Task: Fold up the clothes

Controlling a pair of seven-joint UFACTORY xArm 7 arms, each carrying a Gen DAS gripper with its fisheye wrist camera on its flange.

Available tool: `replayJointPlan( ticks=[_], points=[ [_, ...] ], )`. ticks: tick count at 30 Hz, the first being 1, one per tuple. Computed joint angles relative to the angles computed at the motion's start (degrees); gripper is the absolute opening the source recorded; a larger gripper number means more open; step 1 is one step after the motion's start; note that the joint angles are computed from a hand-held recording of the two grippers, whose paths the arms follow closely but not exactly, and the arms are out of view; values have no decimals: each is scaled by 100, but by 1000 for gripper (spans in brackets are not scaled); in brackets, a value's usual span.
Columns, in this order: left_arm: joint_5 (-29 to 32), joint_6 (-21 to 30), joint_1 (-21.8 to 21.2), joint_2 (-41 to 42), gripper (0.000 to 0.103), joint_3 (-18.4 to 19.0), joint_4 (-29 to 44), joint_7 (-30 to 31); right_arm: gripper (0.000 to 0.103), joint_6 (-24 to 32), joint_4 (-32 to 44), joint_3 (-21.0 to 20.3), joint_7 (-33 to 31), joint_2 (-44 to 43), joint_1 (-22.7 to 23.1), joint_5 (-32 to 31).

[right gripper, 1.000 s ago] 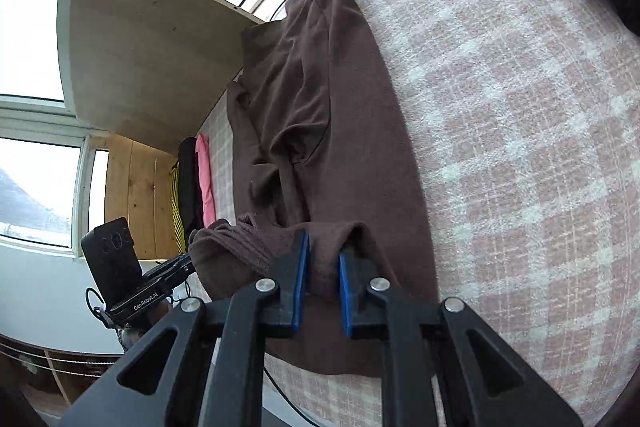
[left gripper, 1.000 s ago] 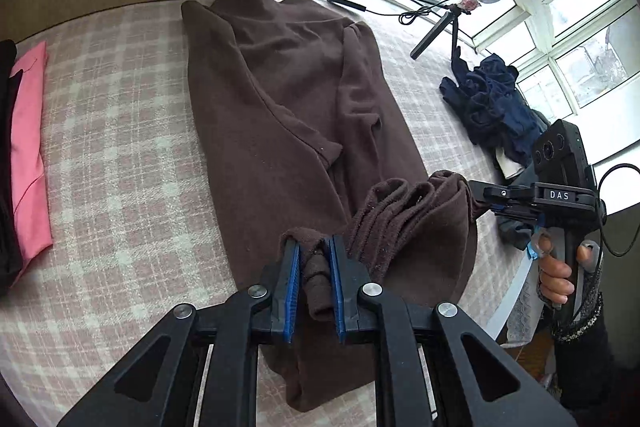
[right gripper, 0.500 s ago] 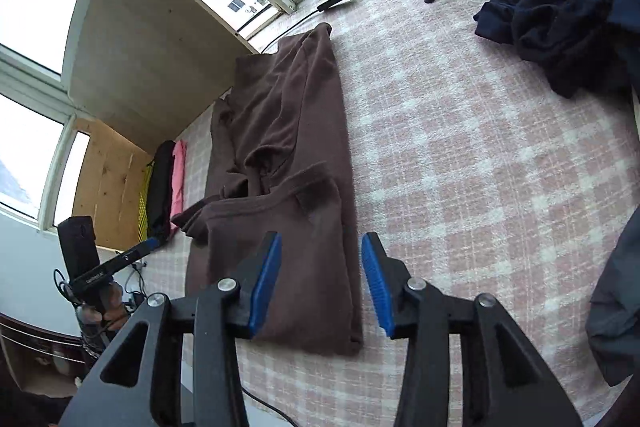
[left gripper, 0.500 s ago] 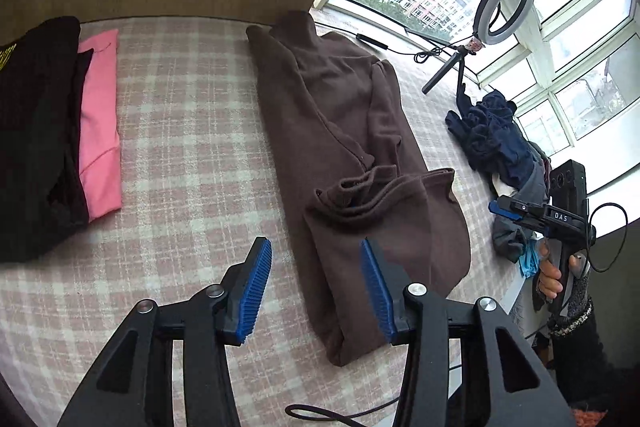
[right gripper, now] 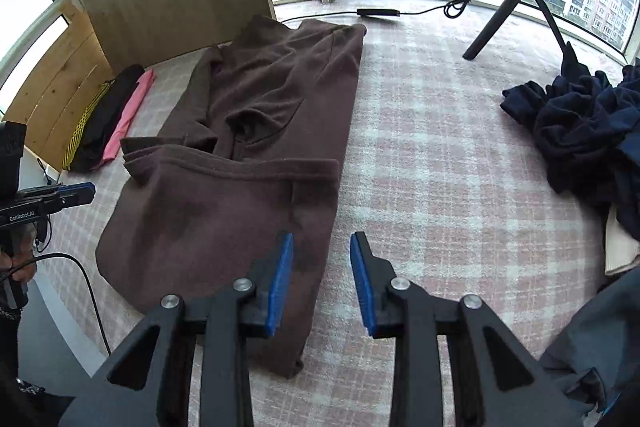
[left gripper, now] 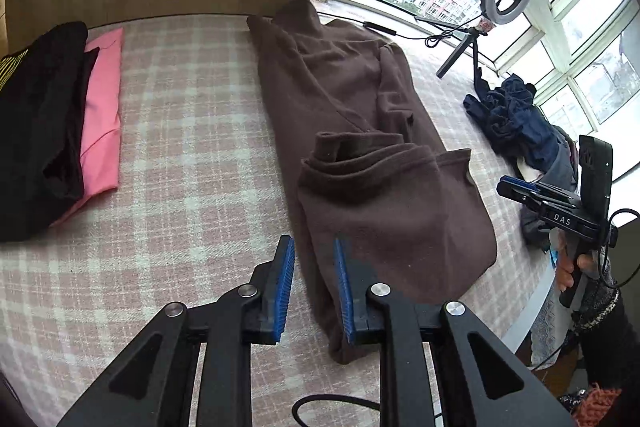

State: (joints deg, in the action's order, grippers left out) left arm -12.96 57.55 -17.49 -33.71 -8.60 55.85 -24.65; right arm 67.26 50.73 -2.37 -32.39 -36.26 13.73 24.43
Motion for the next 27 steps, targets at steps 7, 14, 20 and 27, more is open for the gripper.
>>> replayJointPlan(
  ticks=[7,14,20,27],
  points=[
    [-263,-723,-370,1112,24,-1,602,800,20,31,219,223,-612,484,606,697],
    [101,-458,-115,1705,19,-55,813,550,14,-576,144,747,-4,956,506,-60],
    [539,-375,-83,1417,31,-253,966,93,15,-637,111,791,395,620,524,-389],
    [750,-391,-109,1504,46,-331,1071,-25,17,-830,101,818,601,349,572,-728]
  ],
)
